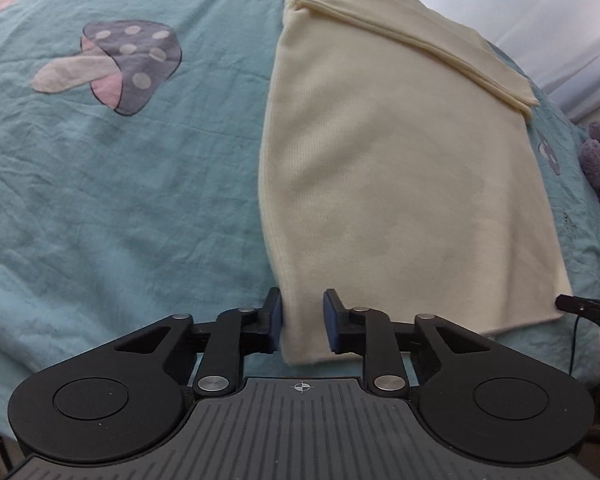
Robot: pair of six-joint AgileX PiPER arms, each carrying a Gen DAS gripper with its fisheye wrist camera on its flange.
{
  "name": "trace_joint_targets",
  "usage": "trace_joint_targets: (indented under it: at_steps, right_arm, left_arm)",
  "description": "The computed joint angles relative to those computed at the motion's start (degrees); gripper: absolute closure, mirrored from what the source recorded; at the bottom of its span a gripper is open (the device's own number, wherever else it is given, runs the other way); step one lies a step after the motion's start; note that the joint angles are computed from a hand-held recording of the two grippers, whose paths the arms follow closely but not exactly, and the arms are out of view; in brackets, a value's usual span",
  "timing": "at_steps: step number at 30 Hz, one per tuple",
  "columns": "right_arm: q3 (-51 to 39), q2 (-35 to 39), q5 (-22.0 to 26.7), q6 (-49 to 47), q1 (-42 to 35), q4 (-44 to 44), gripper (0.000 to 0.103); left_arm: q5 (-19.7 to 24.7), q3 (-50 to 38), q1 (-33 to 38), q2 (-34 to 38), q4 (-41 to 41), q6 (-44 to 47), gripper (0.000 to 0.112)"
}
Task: Fold small clothes
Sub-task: 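Grasp the sweater hem with both grippers and fold it toward the collar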
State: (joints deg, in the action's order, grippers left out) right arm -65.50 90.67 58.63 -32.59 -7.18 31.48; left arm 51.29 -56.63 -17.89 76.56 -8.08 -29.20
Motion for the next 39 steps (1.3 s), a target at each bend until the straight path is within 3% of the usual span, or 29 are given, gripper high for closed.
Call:
trace_joint_targets:
  at_steps: [6,10,13,17,20,25,28,30,31,32,33,34,36,39]
  right_arm:
    - [-2.54,3.01,3.82,0.14,-2.45,2.97,0.08]
    - [-1.65,3.0,3.22,-1.55,-2.24,4.01,0.095]
    - [-1.88,4.05,4.91,-3.43,-4.23,7.36,0.097]
    - [-4.1,6.02,6.44,-6.8,-7.15,14.98,0.097]
    - [-6.71,7.34,2.63,-9.49,-6.42,18.73,0.097]
    - [-14.38,12.55,-8.61,-7.2,-1.15,18.7,0.099]
    - [-17.96,14.96,-15.85,-3.27,2.31,14.85,0.098]
    - [-19.15,15.61,-19.55,0.82,4.18,9.78,0.097]
    - [-19.6,15.72,-20.19,2.85,4.75,6.91,0.096]
    - [-19.68,15.75,-20.39,3.28,5.07,5.16,0.095]
    - [-19.29,15.4,-20.57,2.51,5.13,4.71,0.087]
    - [-18.02,14.6,-20.97,0.3,4.98,5.0,0.071]
    - [-17.16,14.38,-20.48,-3.76,4.64,5.54,0.053]
    - [-18.16,15.8,-18.11,-5.74,5.06,4.91,0.053]
  left_arm:
    - [-1.26,0.21,1.7,1.37,-6.83,6.59,0.091]
    - [-0.9,-0.32,2.24,2.33,-6.43,7.26,0.102]
    - [-1.01,-1.3,2.36,1.77,-6.0,6.78,0.103]
    - [-4.47,-4.34,4.23,1.02,-7.08,6.99,0.104]
    - [-6.38,-11.19,4.69,5.0,-2.86,7.6,0.104]
    - [-11.46,-21.34,4.25,14.99,7.31,5.17,0.103]
    - [-16.13,-24.54,4.42,20.88,10.91,0.09,0.102]
    - [-15.69,-26.49,4.25,23.81,14.06,-2.82,0.1]
    - [-15.42,-26.74,4.3,24.41,14.12,-2.16,0.098]
    - [-16.39,-25.81,4.35,24.27,14.46,-1.51,0.089]
    - [-17.76,-24.39,4.4,23.7,15.11,-0.78,0.086]
    - [-18.95,-23.13,4.57,23.25,15.05,1.04,0.081]
    - [-19.76,-21.8,5.61,22.97,11.85,7.56,0.076]
    - [-20.04,-21.12,7.46,23.26,4.86,16.42,0.071]
